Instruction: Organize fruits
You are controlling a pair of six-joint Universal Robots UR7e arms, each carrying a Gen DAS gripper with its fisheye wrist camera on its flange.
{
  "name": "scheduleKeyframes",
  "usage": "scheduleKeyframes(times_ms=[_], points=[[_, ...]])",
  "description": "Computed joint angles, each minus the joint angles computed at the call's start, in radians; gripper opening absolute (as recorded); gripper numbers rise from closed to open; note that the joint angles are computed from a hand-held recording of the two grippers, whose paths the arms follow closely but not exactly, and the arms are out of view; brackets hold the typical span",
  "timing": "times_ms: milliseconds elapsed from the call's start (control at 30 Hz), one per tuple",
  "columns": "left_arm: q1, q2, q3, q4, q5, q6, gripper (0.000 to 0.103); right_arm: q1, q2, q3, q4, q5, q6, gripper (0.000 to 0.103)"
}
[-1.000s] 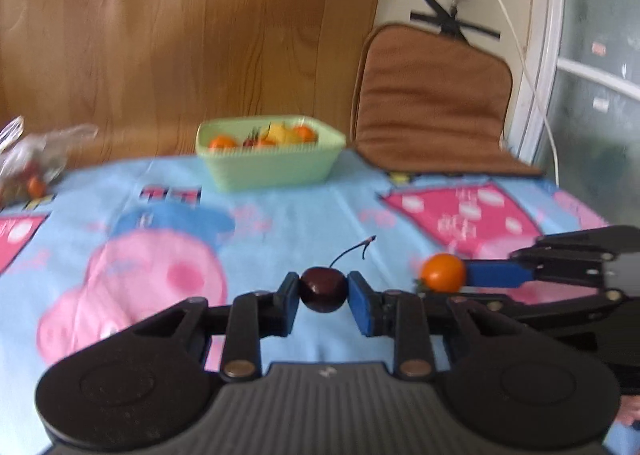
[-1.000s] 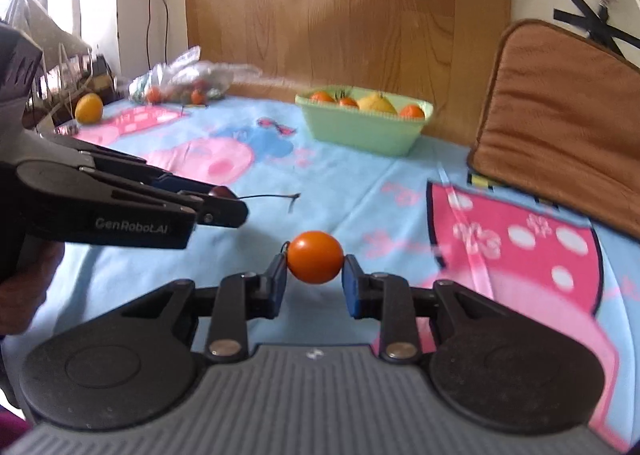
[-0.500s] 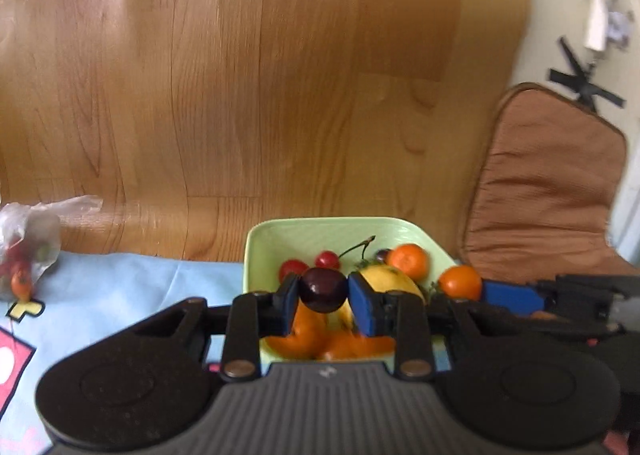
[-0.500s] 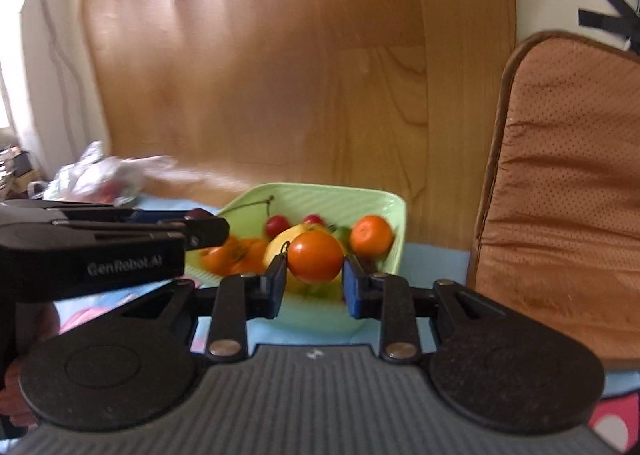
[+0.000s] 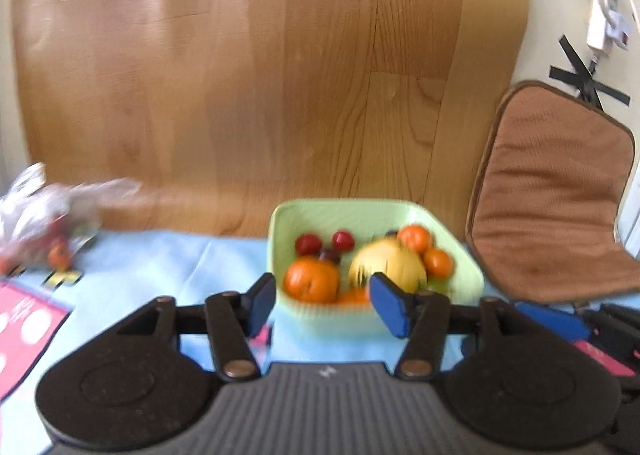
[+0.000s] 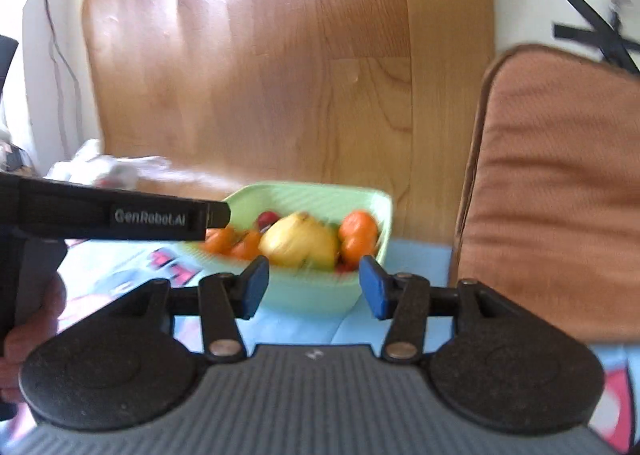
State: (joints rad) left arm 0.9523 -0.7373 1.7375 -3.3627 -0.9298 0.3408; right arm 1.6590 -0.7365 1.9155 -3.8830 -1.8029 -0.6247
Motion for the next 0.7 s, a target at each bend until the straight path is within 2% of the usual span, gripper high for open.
scheduleKeyframes(times_ms=[100, 167, 233, 367, 500, 567, 700], points=[[-0.026, -0.063, 0.135, -0.030, 0.013, -0.037, 0.063, -0.005, -0.048, 0.140, -0.035, 0.021, 0.078, 0.053], [-0.048, -0.097, 0.222, -0.055, 0.031, -0.062, 0.068, -0.003, -0.064, 0.219, -0.079, 0.015, 0.108, 0.065], [-0.073, -0.117, 0.292, -0.100, 0.063, -0.079, 0.088, 0.002, -0.067, 0.284, -0.148, -0.001, 0.134, 0.073], [-0.127, -0.145, 0.411, -0.182, 0.125, -0.093, 0.102, 0.014, -0.042, 0.358, -0.280, -0.055, 0.206, 0.077], [-0.168, -0.172, 0.485, -0.183, 0.167, -0.152, 0.103, 0.029, -0.022, 0.387, -0.321, -0.091, 0.235, 0.079], [-0.183, -0.182, 0.514, -0.187, 0.194, -0.179, 0.103, 0.030, -0.024, 0.403, -0.328, -0.085, 0.262, 0.084], [-0.207, -0.197, 0.558, -0.209, 0.232, -0.213, 0.103, 0.039, -0.024, 0.428, -0.334, -0.082, 0.282, 0.085]])
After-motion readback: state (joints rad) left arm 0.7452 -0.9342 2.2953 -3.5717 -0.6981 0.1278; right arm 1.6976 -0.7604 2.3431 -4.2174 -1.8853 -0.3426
